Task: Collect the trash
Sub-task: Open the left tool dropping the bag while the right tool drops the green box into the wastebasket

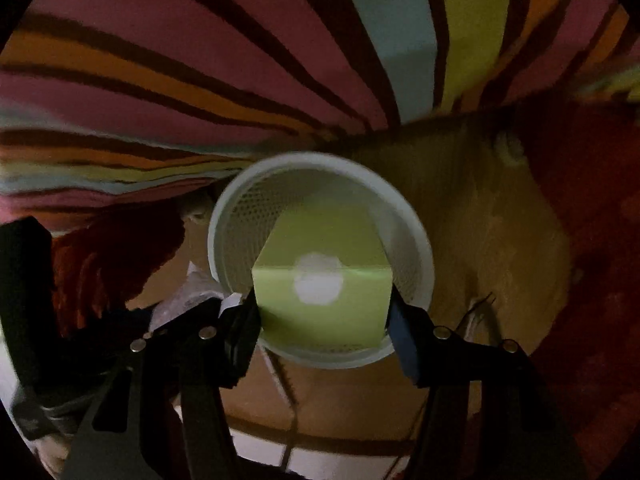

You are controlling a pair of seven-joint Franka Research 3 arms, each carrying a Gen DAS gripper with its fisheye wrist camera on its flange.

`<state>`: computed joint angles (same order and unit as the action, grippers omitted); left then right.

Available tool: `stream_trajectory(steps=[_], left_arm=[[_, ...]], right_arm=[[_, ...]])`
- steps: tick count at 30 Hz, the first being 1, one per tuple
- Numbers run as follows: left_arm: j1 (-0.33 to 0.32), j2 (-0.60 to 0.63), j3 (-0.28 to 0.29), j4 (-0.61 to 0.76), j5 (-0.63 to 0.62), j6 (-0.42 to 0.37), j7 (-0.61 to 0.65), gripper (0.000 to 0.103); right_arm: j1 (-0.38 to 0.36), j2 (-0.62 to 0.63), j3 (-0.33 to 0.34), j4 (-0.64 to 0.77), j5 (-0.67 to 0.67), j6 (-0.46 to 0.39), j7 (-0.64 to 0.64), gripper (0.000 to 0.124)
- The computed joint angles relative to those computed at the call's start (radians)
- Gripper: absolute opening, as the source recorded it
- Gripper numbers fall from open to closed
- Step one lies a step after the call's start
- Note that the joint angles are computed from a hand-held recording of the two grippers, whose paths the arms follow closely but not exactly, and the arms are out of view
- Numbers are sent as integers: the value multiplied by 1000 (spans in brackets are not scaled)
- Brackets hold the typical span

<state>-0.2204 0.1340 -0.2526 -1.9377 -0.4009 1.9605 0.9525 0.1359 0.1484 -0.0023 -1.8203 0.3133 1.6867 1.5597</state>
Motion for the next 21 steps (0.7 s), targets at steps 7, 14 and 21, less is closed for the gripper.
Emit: stream_trajectory(steps=[7, 14, 21], left_arm=[[16, 51, -7, 8, -77, -53, 43, 63], [27, 66, -7, 10, -91, -89, 13, 84], [17, 49, -4, 18, -30, -85, -21, 84]], right_arm=[[0, 22, -2, -16, 16, -35, 74, 55], [5, 30, -1, -14, 14, -35, 130, 66], [7, -8, -1, -69, -3, 31, 119, 66]])
